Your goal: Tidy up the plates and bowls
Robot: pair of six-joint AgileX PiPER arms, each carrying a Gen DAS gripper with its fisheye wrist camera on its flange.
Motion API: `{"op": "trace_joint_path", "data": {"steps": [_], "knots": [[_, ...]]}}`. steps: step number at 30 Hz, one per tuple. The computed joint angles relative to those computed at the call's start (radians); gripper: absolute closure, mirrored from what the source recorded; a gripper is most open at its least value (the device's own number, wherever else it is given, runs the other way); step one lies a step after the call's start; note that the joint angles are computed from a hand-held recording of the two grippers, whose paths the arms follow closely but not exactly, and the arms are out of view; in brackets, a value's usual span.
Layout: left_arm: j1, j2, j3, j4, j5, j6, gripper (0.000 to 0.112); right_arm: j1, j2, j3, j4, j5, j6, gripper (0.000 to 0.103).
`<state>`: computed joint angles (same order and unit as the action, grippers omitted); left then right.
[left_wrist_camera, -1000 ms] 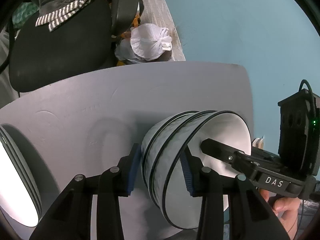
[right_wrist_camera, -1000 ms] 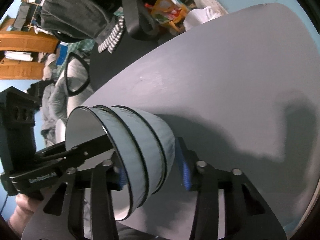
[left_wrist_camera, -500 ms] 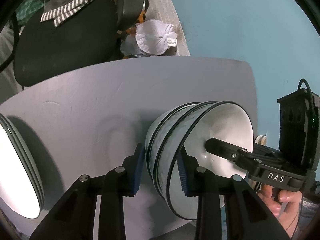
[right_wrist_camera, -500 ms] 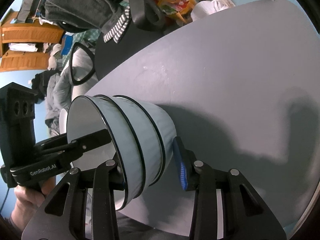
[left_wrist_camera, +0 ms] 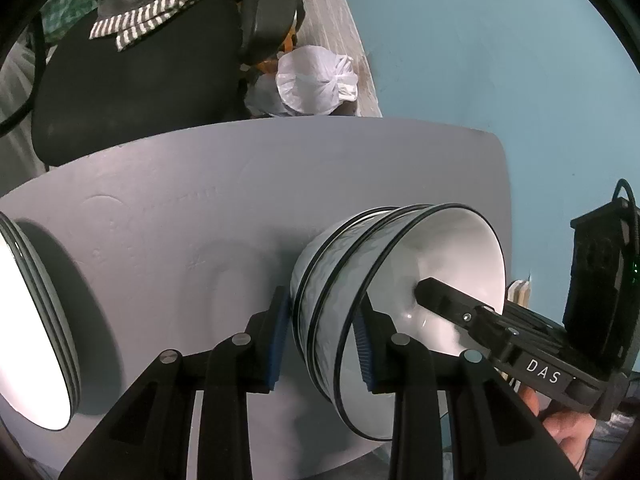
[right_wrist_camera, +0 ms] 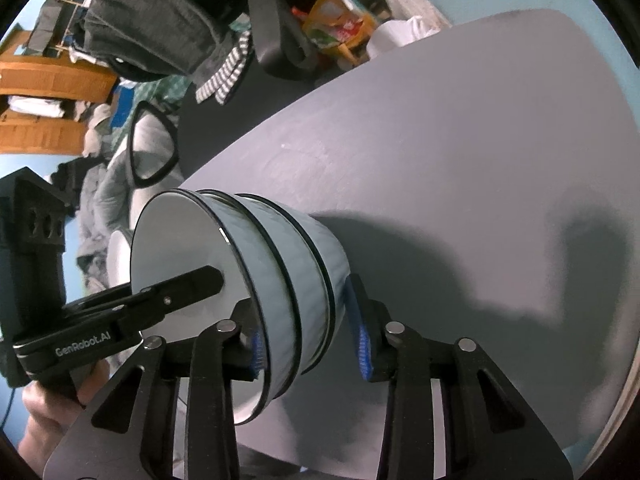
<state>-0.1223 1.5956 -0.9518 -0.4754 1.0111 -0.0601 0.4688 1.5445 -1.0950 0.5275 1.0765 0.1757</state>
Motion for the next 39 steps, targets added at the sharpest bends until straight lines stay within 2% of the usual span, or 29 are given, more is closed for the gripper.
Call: {"op": "trace_joint_path", "data": {"steps": [10,19,24,27,31,34,39], "knots": [[0.02,-0.049,0.05,-0.018,-0.006,0.0,0.089,0.027,-0.003,-0.014,-0.045,-0.013,0.051,0.079],[0.022,-0.115,0.097,0.012,0.021,-0.031,0.089,0.052,0.001,-0.012,-0.034,0.004,0.046,0.079],[0.006,-0.143,0.125,0.019,-0.005,-0.058,0.089,0.074,-0.001,-0.01,-0.047,-0.01,0.051,0.079],[-0.017,-0.143,0.124,0.031,-0.026,-0.071,0.086,0.083,-0.006,-0.006,-0.056,-0.026,0.052,0.079],[-0.028,-0.141,0.133,0.01,-0.051,-0.083,0.073,0.052,-0.032,0.063,0.017,-0.084,0.004,0.077],[-0.03,-0.128,0.137,-0.008,-0.067,-0.073,0.066,0.031,-0.027,0.078,0.063,-0.087,-0.03,0.074],[-0.033,-0.127,0.142,-0.019,-0.081,-0.049,0.069,-0.002,-0.008,0.079,0.118,-0.065,-0.09,0.07]]}}
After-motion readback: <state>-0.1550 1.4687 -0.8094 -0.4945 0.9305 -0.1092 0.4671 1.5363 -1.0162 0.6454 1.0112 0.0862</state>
